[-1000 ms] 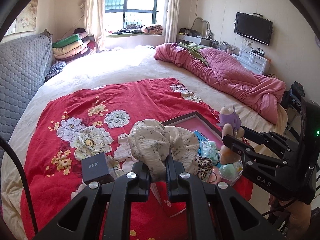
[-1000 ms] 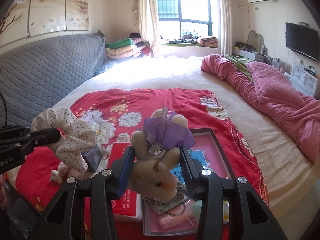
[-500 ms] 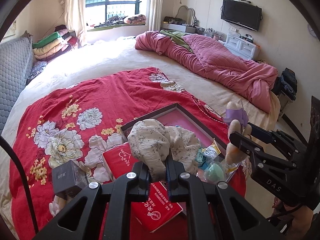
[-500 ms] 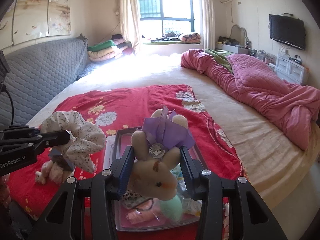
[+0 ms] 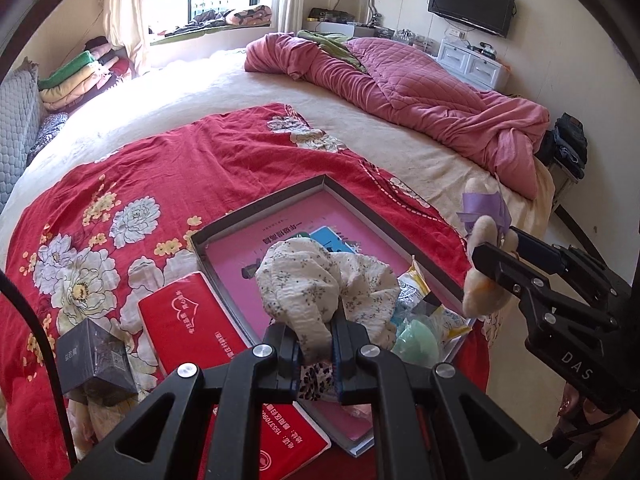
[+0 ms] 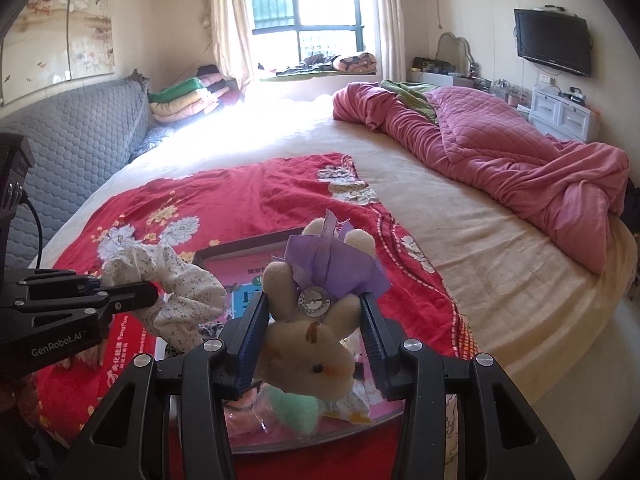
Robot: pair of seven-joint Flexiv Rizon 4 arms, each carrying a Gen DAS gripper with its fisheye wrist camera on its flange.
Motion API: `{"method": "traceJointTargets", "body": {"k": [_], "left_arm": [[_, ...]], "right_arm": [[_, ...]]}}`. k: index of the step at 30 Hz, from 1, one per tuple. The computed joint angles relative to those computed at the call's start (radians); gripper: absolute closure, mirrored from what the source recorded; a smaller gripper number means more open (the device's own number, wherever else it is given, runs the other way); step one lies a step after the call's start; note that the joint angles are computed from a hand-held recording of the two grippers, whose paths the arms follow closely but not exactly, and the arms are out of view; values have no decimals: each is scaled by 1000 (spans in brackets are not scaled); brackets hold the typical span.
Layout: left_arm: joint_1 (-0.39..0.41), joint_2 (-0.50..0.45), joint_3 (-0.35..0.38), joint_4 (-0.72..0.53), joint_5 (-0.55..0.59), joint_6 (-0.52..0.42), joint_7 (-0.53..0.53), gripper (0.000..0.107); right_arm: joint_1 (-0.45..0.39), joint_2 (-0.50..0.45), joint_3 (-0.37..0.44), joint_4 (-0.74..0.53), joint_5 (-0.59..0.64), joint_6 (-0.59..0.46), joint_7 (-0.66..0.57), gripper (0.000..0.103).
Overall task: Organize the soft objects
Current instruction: 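Lower the scrunchie into the box and open the left tool while the right tool releases the bunny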
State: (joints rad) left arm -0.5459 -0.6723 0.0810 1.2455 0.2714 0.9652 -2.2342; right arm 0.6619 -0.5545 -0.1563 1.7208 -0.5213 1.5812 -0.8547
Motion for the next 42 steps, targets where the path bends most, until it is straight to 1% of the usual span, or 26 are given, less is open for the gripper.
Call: {"method": "traceJointTargets", "body": {"k": [2, 8, 10, 12, 15, 21, 23, 27, 32, 34, 38, 42], "left_arm": [[1, -13, -5, -9, -4, -12, 9, 95], [-6, -46, -5, -31, -6, -27, 25, 95], [-11, -53, 1, -38, -2, -38, 24, 95], [-4, -59, -7, -37, -13, -38, 30, 95], [-3, -69, -6, -41, -19, -50, 32, 95], [0, -78, -3, -41, -23, -54, 32, 95], [0, -82, -2, -44, -24, -51, 32, 95], [6, -90, -8, -47, -32, -55, 42, 95], [9, -97, -8, -49, -40, -60, 49, 95], [10, -99, -8, -50, -42, -61, 53, 95], [19, -102, -14, -45, -57, -58, 57, 94], [23, -103, -17, -42, -70, -50, 58, 93]], "right_arm": [[-6, -8, 11, -10, -2, -10, -10, 56], [-53, -38, 84, -53, 10, -54, -59, 56], [-78, -52, 123, -73, 21, -77, -84, 56], [-82, -64, 131, -87, 26, -84, -97, 56], [-114, -87, 181, -120, 51, -113, -134, 56], [-125, -132, 213, -177, 86, -173, -176, 56], [-142, -152, 240, -206, 107, -199, -199, 56], [-157, -192, 272, -259, 144, -245, -239, 55], [-181, -247, 327, -342, 214, -336, -298, 54], [-193, -263, 351, -365, 250, -347, -321, 52], [-200, -276, 370, -388, 305, -365, -346, 49], [-197, -267, 365, -380, 335, -345, -353, 48]]}}
